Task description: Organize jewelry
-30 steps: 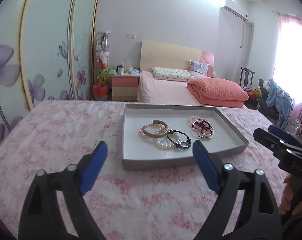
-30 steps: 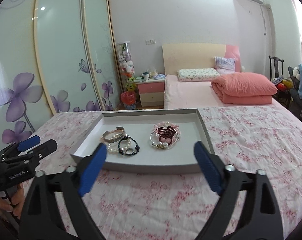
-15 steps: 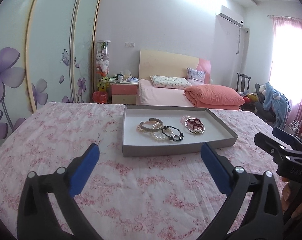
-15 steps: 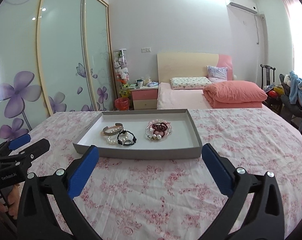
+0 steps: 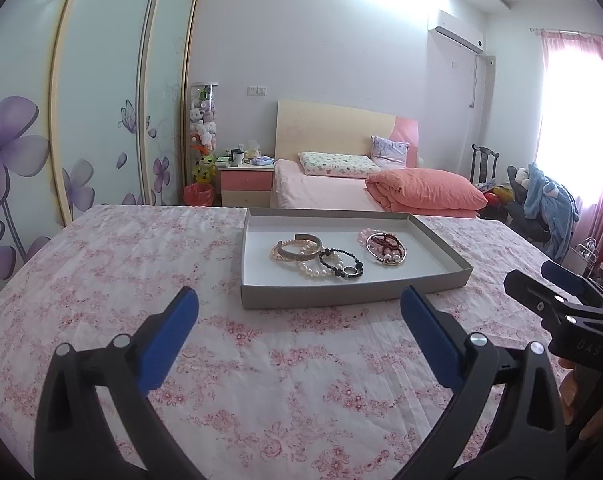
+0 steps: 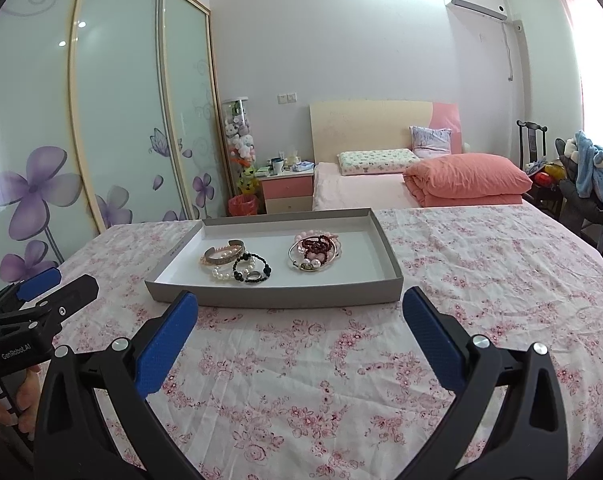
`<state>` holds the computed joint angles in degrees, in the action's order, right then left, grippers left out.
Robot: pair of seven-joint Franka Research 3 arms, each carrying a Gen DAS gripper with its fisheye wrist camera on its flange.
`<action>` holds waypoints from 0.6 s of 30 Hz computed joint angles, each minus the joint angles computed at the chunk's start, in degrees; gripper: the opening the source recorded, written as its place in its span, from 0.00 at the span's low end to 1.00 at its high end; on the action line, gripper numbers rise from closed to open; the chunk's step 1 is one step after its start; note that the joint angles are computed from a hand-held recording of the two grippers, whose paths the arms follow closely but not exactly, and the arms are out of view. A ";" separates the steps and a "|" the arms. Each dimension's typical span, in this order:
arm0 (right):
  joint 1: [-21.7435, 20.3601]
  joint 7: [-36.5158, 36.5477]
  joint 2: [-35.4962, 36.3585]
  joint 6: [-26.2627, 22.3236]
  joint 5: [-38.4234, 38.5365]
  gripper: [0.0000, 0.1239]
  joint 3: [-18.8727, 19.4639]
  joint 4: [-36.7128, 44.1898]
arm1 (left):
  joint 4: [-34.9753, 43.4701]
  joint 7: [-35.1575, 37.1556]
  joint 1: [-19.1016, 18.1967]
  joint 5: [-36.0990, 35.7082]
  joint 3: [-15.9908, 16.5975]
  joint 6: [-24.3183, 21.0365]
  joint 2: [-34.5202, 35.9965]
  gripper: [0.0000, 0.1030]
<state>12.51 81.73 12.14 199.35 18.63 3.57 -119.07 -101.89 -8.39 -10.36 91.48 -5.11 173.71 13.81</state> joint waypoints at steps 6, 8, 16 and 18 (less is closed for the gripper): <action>0.52 -0.46 -0.11 -0.14 0.62 0.82 -0.42 0.08 | -0.16 1.63 0.01 -2.01 0.10 0.28 -0.01 0.96; 0.32 -0.34 -0.07 -0.04 0.41 0.82 -0.24 0.06 | -0.11 1.87 -0.12 -2.30 0.28 0.31 0.03 0.96; 0.18 -0.31 -0.18 -0.45 0.26 0.82 -0.18 0.18 | -0.15 2.56 -0.50 -3.04 0.62 0.30 0.03 0.96; 0.25 -0.32 -0.21 -0.43 0.38 0.82 -0.23 0.16 | -0.07 1.98 -0.55 -2.55 0.70 0.38 0.05 0.96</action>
<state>12.77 81.40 11.93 198.92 19.01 3.34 -118.91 -101.96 -6.42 -10.91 88.93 -4.41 174.10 13.86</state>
